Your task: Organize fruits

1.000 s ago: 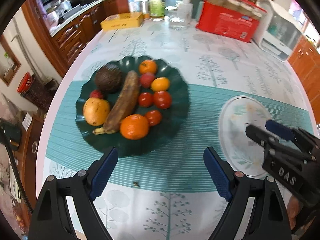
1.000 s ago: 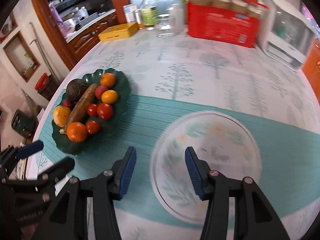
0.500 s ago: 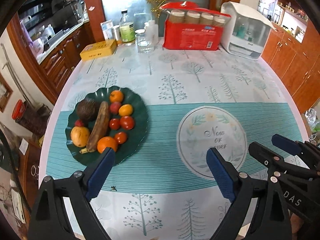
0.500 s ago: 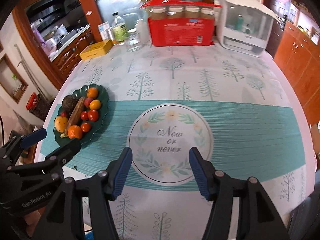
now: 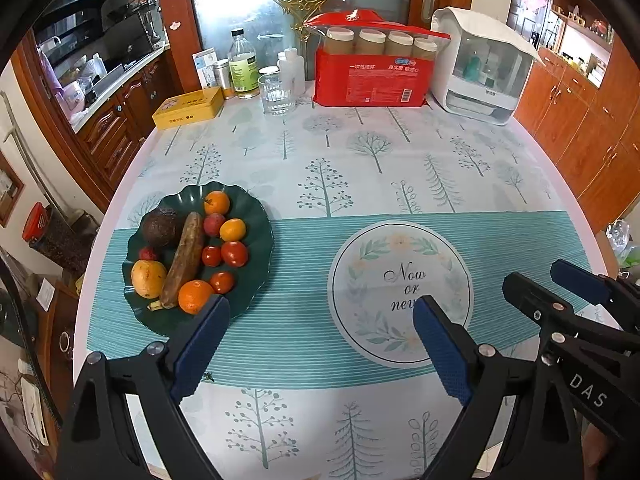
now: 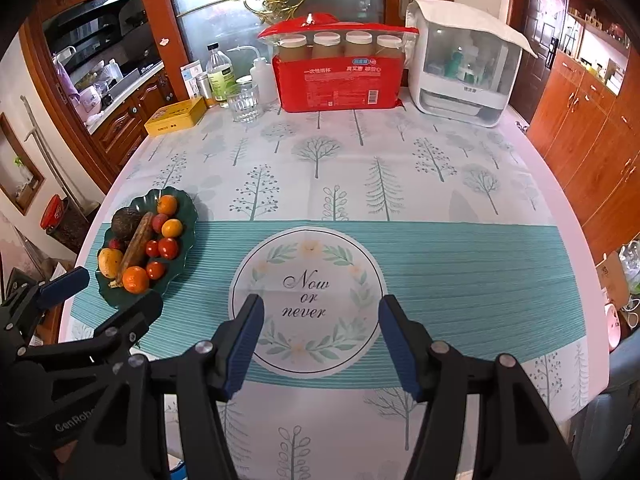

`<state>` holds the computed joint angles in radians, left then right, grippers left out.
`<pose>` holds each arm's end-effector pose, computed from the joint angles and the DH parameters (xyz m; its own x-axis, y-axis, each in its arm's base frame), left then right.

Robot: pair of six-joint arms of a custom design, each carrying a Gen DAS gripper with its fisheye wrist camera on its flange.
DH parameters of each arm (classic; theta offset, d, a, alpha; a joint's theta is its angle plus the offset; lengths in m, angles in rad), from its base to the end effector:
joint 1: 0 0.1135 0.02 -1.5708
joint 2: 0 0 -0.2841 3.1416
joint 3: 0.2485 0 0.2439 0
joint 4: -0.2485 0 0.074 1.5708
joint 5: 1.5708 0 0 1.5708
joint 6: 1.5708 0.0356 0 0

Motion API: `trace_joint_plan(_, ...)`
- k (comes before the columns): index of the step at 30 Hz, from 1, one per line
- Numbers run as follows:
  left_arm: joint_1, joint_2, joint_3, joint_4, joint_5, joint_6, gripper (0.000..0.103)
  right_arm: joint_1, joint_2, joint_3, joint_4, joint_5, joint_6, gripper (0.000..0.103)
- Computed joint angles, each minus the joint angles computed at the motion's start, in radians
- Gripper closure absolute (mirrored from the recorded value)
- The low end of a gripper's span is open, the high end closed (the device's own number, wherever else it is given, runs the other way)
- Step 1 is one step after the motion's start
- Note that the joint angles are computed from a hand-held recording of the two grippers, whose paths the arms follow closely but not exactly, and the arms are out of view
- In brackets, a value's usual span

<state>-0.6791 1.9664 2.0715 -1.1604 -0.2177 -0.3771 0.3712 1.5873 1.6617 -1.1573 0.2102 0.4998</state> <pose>0.3254 -0.2527 0.3655 -0.8248 0.2037 -0.5275 0.2439 0.9698 -0.0068 0.2888 0.1044 0.3788 -0.8488 0.1726 -0.4998 0.1632 0.9846 0.0629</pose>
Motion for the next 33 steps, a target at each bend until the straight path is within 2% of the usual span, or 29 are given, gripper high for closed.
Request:
trace_joint_plan(12,-0.016,0.029,0.057,-0.035,-0.027,-0.017,0.011,-0.023,-0.003,0.002,0.009,-0.022,-0.027,0.043)
trace_joint_plan(33,-0.016,0.039,0.075,-0.042,-0.024,-0.018,0.011,-0.031,-0.001,0.003,0.012,-0.030,-0.034,0.043)
